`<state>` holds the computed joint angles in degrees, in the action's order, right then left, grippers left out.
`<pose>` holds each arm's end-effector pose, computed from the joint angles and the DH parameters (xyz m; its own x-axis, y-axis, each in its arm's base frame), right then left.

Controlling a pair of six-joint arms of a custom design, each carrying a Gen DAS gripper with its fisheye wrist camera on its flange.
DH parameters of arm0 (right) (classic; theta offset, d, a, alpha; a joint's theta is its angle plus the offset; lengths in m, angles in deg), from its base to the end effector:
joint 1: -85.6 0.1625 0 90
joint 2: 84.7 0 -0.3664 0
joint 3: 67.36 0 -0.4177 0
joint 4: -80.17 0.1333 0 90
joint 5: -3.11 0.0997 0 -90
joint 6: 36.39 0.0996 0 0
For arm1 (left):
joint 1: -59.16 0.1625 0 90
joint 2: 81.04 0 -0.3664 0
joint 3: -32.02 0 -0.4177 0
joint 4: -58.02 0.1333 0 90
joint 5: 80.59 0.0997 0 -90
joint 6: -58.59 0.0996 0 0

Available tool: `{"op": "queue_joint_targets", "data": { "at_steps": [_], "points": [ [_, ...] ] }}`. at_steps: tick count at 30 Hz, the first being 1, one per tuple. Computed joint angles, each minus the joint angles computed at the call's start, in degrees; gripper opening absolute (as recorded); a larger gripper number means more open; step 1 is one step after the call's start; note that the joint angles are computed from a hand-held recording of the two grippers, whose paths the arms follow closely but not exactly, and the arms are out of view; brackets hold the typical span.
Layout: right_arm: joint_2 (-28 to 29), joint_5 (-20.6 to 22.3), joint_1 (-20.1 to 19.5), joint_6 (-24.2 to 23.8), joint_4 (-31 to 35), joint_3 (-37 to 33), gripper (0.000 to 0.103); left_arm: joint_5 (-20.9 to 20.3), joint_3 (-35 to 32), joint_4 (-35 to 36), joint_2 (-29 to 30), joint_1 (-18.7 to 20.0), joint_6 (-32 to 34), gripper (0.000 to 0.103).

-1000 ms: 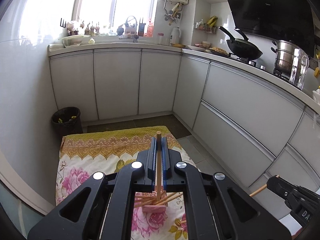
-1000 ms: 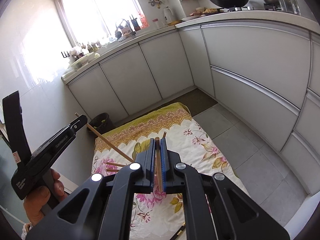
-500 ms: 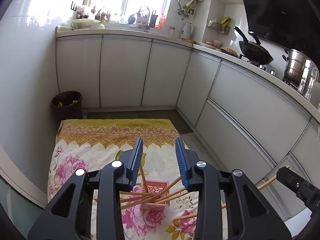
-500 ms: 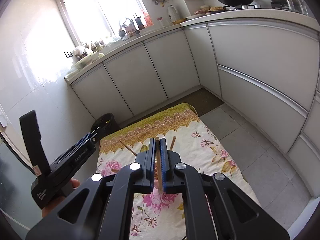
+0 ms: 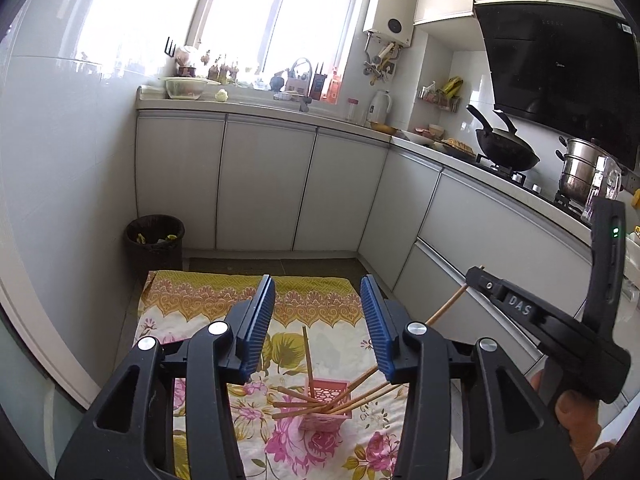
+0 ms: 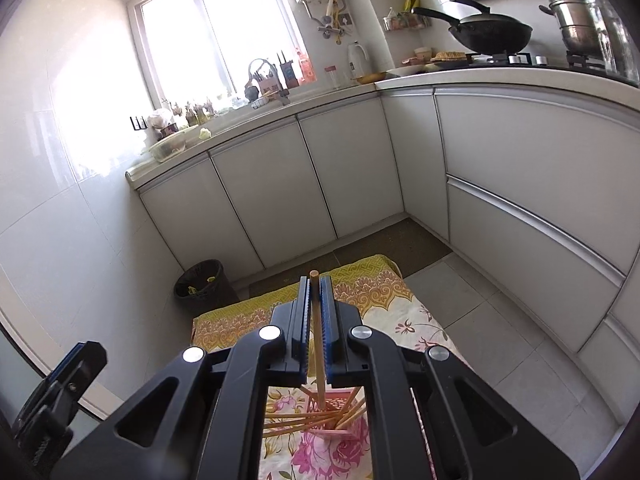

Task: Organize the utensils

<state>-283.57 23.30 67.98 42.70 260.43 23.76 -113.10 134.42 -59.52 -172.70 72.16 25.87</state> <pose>0.4639 -0.3853 0.3791 -0.8615 0.2051 0.4645 -0.3334 0.4615 -0.8221 -0.4487 -0.3266 0.4285 -0.8057 0.2780 -0.5230 0.5910 0.4346 -0.6795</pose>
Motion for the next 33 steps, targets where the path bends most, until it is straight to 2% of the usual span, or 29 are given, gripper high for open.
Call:
{"op": "queue_joint_targets", "data": {
  "at_steps": [2, 4, 5, 6, 19, 25, 28, 30, 31, 33],
  "points": [
    [-0.4, 1.1, -1.1, 0.2, 0.0, 0.3, 0.007, -0.2, -0.2, 0.5, 0.0, 0.2, -0.3, 0.042],
    [-0.7, 1.3, -1.6, 1.7, -1.0, 1.1, 0.037, -0.5, -0.2, 0.7, -0.2, 0.3, -0.6, 0.042],
    [-1.2, 0.9, -1.5, 1.4, -0.5, 2.1, 0.056, -0.5, -0.1, 0.8, -0.4, 0.3, -0.6, 0.042],
    [-1.3, 0.2, -1.2, 2.5, -1.6, 2.5, 0.059, -0.4, -0.1, 1.0, -0.4, 0.4, -0.7, 0.042],
    [3.1, -0.4, 1.2, 7.7, -6.3, 1.0, 0.060, -1.3, 0.2, 2.5, -1.0, -0.4, -2.5, 0.044],
    [5.8, 1.7, 2.3, 15.5, -14.3, 1.0, 0.063, -2.3, 1.2, 2.4, -1.8, -1.2, -2.1, 0.048],
    [7.8, 4.3, 1.6, 21.2, -20.7, 1.6, 0.068, -2.4, 2.8, 2.4, -3.4, -2.1, -2.1, 0.056],
    [9.2, 8.4, -0.5, 23.0, -22.7, 3.1, 0.070, -3.5, 4.2, 2.5, -5.0, -2.8, -2.0, 0.056],
    [9.5, 11.5, -2.4, 22.0, -21.0, 5.5, 0.070, -4.1, 5.1, 2.7, -5.9, -3.2, -2.3, 0.057],
    [8.9, 18.8, -7.5, 18.9, -14.8, 12.4, 0.070, -5.8, 7.6, 2.7, -8.2, -4.0, -2.7, 0.064]
  ]
}}
